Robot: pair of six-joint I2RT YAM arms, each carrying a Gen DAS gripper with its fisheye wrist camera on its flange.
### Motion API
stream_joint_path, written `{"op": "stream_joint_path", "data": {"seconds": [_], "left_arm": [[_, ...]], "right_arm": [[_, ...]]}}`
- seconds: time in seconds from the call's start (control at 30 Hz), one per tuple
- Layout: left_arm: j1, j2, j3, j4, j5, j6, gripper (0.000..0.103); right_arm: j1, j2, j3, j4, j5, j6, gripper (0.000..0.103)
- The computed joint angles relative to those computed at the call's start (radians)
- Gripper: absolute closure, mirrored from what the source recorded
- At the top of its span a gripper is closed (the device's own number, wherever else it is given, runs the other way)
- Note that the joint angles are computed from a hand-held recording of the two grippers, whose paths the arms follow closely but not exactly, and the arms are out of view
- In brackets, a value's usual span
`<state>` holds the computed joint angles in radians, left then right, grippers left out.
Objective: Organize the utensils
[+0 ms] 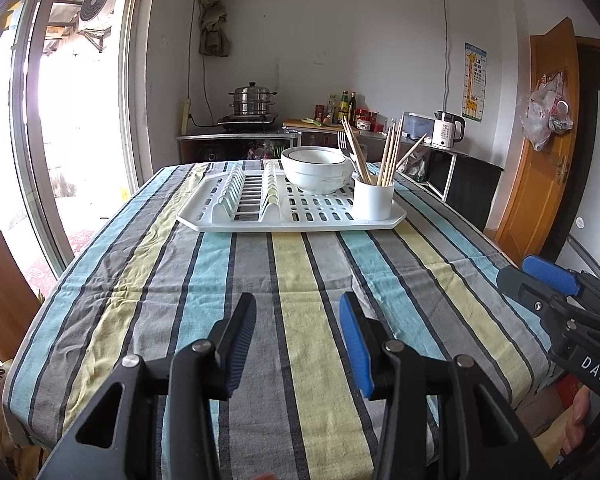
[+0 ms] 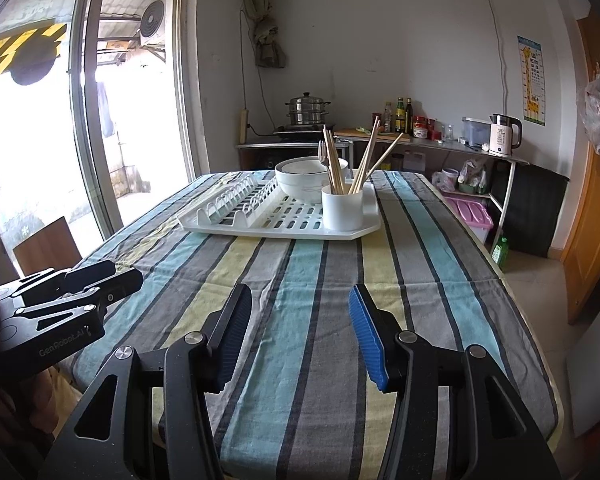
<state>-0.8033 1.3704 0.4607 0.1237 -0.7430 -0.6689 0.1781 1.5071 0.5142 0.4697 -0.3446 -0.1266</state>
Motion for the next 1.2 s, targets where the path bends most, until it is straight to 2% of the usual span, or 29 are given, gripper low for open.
{"op": "stream_joint_path", "data": {"seconds": [1.2], "left_arm": [[-0.007,-0.012,0.016,-0.038,-0.017,-0.003,0.058]], "right_arm": [[0.007,-0.01,-0.005,-0.007,-0.001,-0.001,0.051]]}}
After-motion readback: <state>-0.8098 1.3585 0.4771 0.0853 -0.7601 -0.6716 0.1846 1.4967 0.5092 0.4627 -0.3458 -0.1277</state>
